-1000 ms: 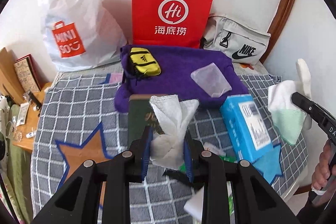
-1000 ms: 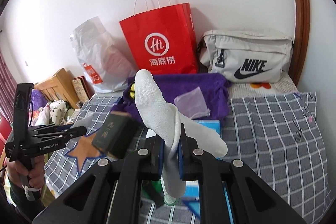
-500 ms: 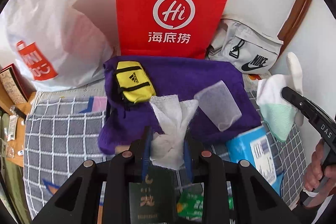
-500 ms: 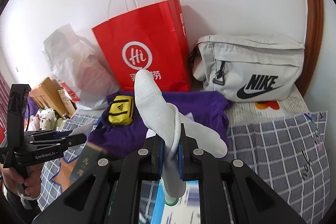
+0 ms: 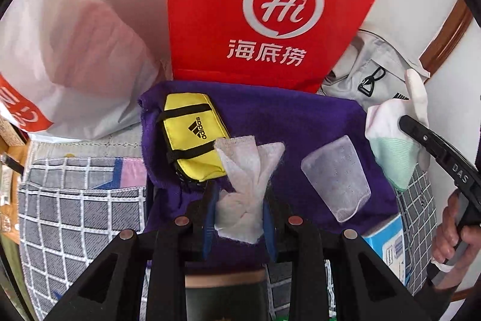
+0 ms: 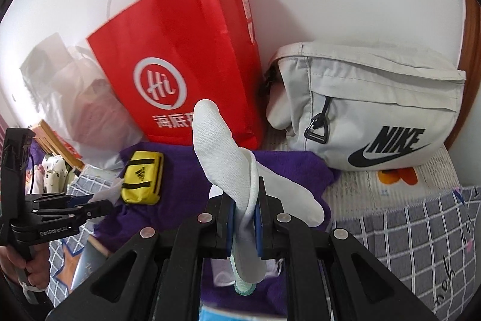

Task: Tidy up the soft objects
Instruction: 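Carry the tissue with the left tool and glove with the right tool over the purple towel, then open the left tool to drop the tissue while the right tool releases the glove onto the towel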

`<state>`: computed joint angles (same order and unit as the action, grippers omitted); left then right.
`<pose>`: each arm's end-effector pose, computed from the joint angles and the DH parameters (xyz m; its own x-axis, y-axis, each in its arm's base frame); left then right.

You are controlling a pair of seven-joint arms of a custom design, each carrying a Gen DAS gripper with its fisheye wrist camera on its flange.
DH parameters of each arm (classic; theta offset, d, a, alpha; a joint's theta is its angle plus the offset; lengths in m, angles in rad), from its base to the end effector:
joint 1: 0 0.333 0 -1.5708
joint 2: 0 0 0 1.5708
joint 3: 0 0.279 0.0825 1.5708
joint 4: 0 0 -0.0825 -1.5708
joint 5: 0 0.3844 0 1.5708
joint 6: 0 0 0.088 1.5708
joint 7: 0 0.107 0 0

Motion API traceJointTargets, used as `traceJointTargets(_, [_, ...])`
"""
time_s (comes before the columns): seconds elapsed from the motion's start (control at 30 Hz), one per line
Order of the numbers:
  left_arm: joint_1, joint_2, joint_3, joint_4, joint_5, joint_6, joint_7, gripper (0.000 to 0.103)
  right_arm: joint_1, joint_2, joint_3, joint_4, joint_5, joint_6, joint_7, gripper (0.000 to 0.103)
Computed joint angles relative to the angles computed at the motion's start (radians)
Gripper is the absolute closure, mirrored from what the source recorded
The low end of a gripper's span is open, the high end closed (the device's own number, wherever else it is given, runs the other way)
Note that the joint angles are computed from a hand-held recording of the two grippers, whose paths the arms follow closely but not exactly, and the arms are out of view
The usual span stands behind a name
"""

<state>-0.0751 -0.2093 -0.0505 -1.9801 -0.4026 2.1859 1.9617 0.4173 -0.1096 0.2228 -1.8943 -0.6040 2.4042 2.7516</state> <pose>0.5339 -0.0838 0.5677 -0.3876 -0.8978 0.2088 -0.8424 0.2531 -0.4756 0.4638 0.3472 0.5820 -0.1263 -0.9739 -0.1888 -0.6796 0.2236 -0.6986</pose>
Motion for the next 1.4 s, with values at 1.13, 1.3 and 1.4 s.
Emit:
traceJointTargets(1.13, [0.022, 0.083, -0.056, 0.021, 0.092, -0.032, -0.056, 0.040, 0.027, 0.096, -0.049, -0.005, 0.224, 0.104, -0.213, 0.027])
traceJointTargets(1.3, [0.011, 0.009, -0.036, -0.018, 0.103, -0.024, -0.064, 0.040, 0.045, 0.048, -0.029, -0.011, 0.136, 0.028, -0.119, 0.027])
traceJointTargets(1.4, [0.004, -0.076, -0.013, -0.083, 0.093, 0.002, -0.050, 0.040, 0.048, 0.001, -0.005, -0.041, 0.088, -0.005, -0.058, 0.027])
